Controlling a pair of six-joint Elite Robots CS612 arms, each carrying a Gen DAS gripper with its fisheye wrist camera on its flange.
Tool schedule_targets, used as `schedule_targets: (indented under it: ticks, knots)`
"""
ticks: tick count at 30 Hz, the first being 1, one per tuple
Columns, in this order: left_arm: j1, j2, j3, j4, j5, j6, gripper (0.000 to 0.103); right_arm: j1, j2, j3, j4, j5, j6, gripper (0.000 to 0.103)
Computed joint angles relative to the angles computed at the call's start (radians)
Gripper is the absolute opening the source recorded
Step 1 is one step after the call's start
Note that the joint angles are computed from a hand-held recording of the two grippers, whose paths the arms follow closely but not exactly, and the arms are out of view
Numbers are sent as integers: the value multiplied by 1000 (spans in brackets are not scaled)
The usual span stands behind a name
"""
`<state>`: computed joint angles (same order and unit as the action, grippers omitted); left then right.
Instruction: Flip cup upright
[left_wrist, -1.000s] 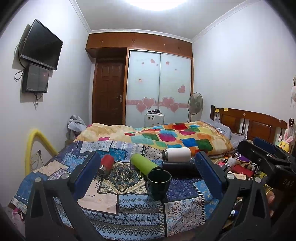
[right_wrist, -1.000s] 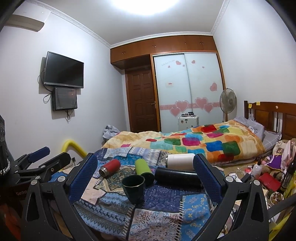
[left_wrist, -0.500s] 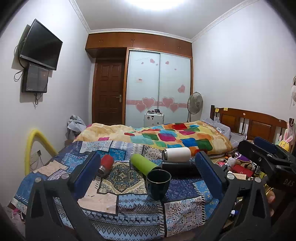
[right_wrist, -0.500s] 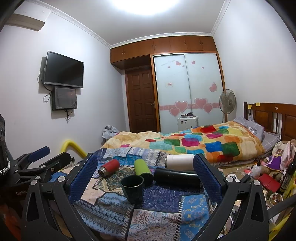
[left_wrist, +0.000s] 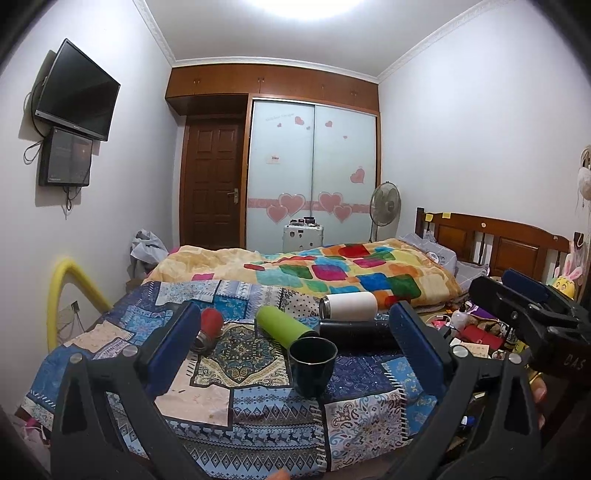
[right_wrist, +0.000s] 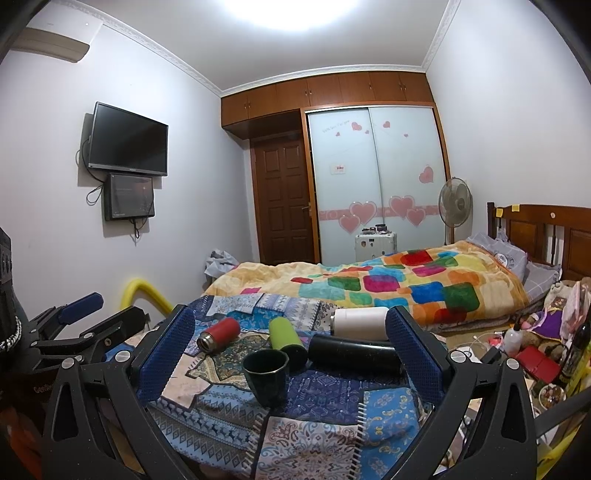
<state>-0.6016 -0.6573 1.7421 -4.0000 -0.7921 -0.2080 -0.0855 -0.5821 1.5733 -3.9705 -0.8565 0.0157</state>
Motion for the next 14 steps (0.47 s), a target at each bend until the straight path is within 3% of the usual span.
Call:
schedule_targets:
  ticks: [14]
  knots:
    - [1, -3, 4, 5, -12, -5, 103, 2, 0, -3, -1, -12, 3, 103]
